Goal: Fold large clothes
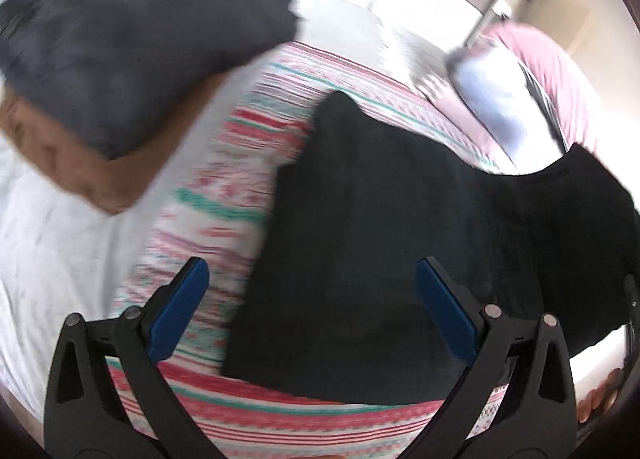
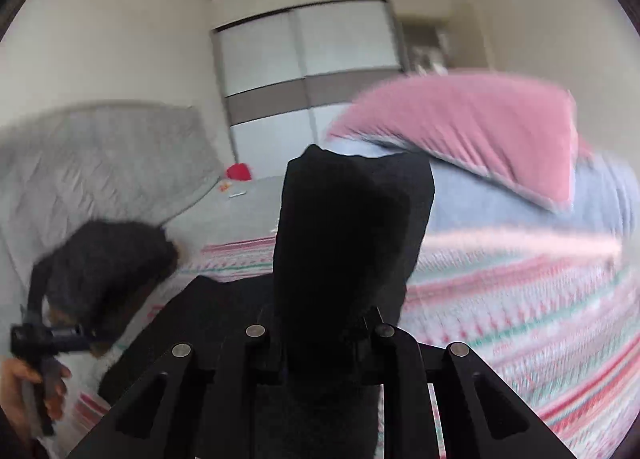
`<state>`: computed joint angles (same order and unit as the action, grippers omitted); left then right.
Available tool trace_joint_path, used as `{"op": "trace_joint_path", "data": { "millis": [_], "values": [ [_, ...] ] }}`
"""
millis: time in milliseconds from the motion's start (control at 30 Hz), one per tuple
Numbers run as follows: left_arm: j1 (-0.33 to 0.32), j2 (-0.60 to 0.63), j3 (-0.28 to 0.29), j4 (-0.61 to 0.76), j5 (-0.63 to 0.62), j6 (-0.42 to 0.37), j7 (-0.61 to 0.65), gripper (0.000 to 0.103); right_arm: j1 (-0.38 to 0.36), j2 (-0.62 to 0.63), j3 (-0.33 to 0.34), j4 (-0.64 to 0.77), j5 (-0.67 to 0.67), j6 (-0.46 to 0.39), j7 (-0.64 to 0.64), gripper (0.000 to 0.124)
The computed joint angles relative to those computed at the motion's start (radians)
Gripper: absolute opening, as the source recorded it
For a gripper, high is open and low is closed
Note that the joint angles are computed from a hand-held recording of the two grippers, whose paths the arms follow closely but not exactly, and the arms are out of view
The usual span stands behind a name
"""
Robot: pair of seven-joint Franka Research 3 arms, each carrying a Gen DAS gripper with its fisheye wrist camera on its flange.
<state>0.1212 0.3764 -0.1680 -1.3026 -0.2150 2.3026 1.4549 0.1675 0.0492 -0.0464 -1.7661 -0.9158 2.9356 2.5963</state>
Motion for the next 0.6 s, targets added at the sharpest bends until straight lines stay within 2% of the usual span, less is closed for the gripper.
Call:
{"op": "trace_joint_path", "data": {
  "millis": [133, 200, 333, 433, 533, 600],
  "values": [
    [0.094, -0.015, -0.009, -0.034, -0.167, -0.011, 0.017, 0.103, 0.147, 0.131, 0.05, 0.223, -0.25, -0.23, -0.12, 0.019],
    [0.122, -0.033, -0.014, -0.059, -0.235, -0.022, 0.035, 0.103, 0.214, 0.211, 0.057, 0.308, -0.28, -0.286, -0.229, 0.019],
    [0.147, -0.065, -0.002, -0.096, -0.309, 0.012, 0.078, 0.103, 0.303, 0.407, 0.08, 0.5, -0.198, -0.347, -0.465, 0.019],
    [0.159, -0.077, 0.014, -0.111, -0.338, 0.035, 0.102, 0.103, 0.349, 0.545, 0.078, 0.644, -0.101, -0.395, -0.566, 0.019],
    [0.165, -0.058, 0.021, -0.088, -0.338, 0.013, 0.098, 0.103, 0.371, 0.664, 0.087, 0.758, -0.01, -0.475, -0.639, 0.019],
    [0.169, -0.05, 0.019, -0.077, -0.339, -0.015, 0.104, 0.103, 0.393, 0.705, 0.072, 0.782, 0.024, -0.499, -0.66, 0.019]
  ]
}}
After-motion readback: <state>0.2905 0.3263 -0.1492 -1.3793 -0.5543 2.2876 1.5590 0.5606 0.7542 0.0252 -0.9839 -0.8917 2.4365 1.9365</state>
